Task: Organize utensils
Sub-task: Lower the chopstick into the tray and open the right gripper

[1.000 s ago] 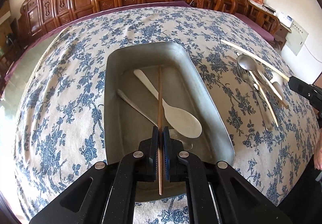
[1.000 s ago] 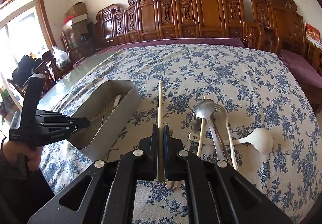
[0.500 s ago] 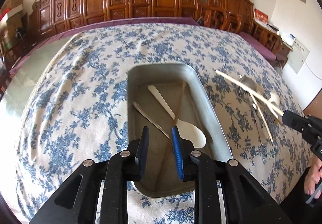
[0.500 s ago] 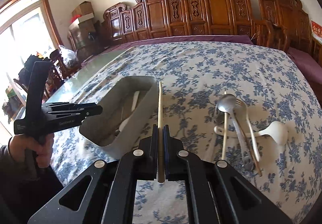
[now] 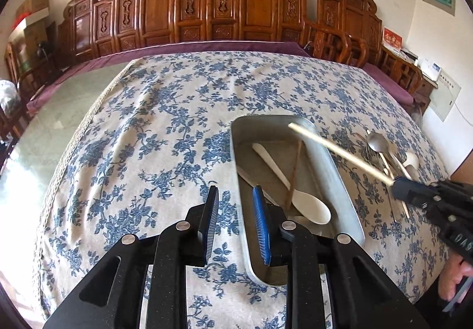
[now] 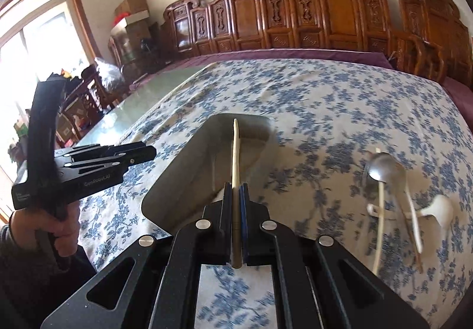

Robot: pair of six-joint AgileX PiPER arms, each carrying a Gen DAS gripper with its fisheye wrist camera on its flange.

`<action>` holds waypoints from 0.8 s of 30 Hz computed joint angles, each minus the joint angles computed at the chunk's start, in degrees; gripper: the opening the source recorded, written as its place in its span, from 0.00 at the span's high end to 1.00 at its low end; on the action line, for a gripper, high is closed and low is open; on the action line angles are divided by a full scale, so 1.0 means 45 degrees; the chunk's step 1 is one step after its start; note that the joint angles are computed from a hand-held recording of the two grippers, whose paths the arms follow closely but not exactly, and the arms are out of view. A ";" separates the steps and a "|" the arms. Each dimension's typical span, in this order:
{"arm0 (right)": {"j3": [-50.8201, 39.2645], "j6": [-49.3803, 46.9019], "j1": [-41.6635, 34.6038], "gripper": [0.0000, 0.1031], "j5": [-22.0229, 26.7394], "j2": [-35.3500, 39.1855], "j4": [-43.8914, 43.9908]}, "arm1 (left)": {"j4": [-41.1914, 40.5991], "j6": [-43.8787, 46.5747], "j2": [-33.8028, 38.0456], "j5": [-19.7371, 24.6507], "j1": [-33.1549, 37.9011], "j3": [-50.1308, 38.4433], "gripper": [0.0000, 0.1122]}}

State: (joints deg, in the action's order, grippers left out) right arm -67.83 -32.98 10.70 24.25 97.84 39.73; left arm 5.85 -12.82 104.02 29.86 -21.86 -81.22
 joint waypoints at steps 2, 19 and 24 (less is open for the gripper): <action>-0.0494 0.0854 0.0377 0.94 -0.0030 0.0468 -0.0865 | -0.0274 0.0278 -0.0023 -0.0007 0.0170 0.0010 0.80; -0.3183 0.5589 0.1936 0.93 0.0428 0.3112 -0.5344 | -0.1054 0.1041 -0.0210 -0.0148 0.0601 0.0192 0.80; -0.3021 0.4296 0.1684 0.93 0.0375 0.3183 -0.3965 | -0.0992 0.1007 -0.0245 -0.0154 0.0521 0.0201 0.80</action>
State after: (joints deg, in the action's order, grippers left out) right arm -81.42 -13.64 18.28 25.93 112.16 21.88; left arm 1.39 -8.29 102.91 29.17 -19.52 -80.31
